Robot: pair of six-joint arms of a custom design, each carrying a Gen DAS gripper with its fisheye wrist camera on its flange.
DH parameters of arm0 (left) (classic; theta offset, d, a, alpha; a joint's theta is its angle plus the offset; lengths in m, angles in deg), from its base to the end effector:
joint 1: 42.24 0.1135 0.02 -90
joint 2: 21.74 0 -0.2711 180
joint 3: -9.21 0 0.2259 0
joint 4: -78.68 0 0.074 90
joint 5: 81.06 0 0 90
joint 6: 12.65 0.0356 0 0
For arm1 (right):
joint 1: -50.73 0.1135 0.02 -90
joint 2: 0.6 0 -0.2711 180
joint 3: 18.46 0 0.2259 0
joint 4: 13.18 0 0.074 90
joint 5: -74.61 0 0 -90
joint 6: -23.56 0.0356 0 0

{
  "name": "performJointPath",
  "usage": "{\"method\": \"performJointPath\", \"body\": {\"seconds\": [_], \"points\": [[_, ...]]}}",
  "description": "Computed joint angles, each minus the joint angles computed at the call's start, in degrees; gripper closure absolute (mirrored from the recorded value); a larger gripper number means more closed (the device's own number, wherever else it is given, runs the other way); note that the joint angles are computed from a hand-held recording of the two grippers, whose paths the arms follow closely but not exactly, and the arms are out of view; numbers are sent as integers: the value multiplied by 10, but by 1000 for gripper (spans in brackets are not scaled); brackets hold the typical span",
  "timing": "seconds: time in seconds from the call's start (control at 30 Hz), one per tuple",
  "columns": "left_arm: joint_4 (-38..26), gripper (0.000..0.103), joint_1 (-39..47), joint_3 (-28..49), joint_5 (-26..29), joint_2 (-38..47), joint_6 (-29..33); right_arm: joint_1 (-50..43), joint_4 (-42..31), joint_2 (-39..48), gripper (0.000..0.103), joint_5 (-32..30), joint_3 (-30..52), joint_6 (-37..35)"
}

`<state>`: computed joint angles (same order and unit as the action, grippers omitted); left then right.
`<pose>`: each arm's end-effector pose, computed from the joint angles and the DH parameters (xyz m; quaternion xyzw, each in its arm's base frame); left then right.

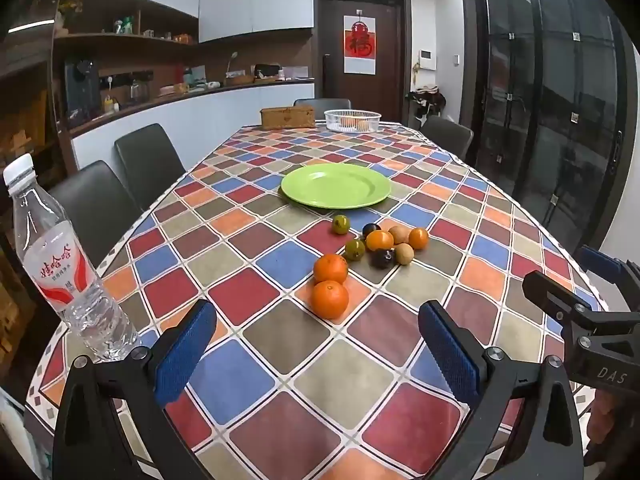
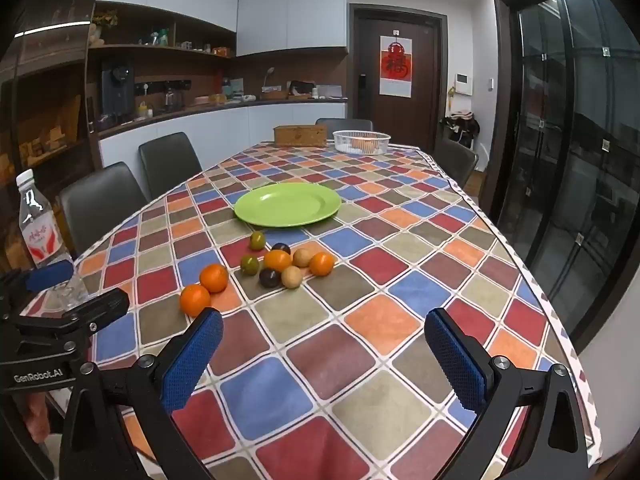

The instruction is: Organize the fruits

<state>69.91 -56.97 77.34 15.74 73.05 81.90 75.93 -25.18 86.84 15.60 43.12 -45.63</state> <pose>0.3216 -0.0889 0.2189 0.1754 0.8701 -0.0931 0.4511 0.2735 0.1085 0.2217 0.0842 0.8695 -0.0554 0.4836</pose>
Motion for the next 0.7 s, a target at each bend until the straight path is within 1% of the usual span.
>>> {"method": "performJointPath", "body": {"seconds": [0.17, 0.2, 0.37, 0.4, 0.7], "points": [[4, 0, 7, 7, 11, 8, 11, -1, 12, -2, 1, -1, -8, 0], [6, 0, -7, -8, -9, -11, 2, 0, 12, -3, 1, -1, -8, 1], [7, 0, -15, -14, -20, -24, -2, -4, 18, -4, 1, -6, -13, 0], [18, 0, -9, -20, -12, -21, -2, -4, 20, -5, 1, -7, -14, 0], [27, 0, -6, -26, -13, -28, -3, 2, 13, -5, 1, -1, -9, 3]]}}
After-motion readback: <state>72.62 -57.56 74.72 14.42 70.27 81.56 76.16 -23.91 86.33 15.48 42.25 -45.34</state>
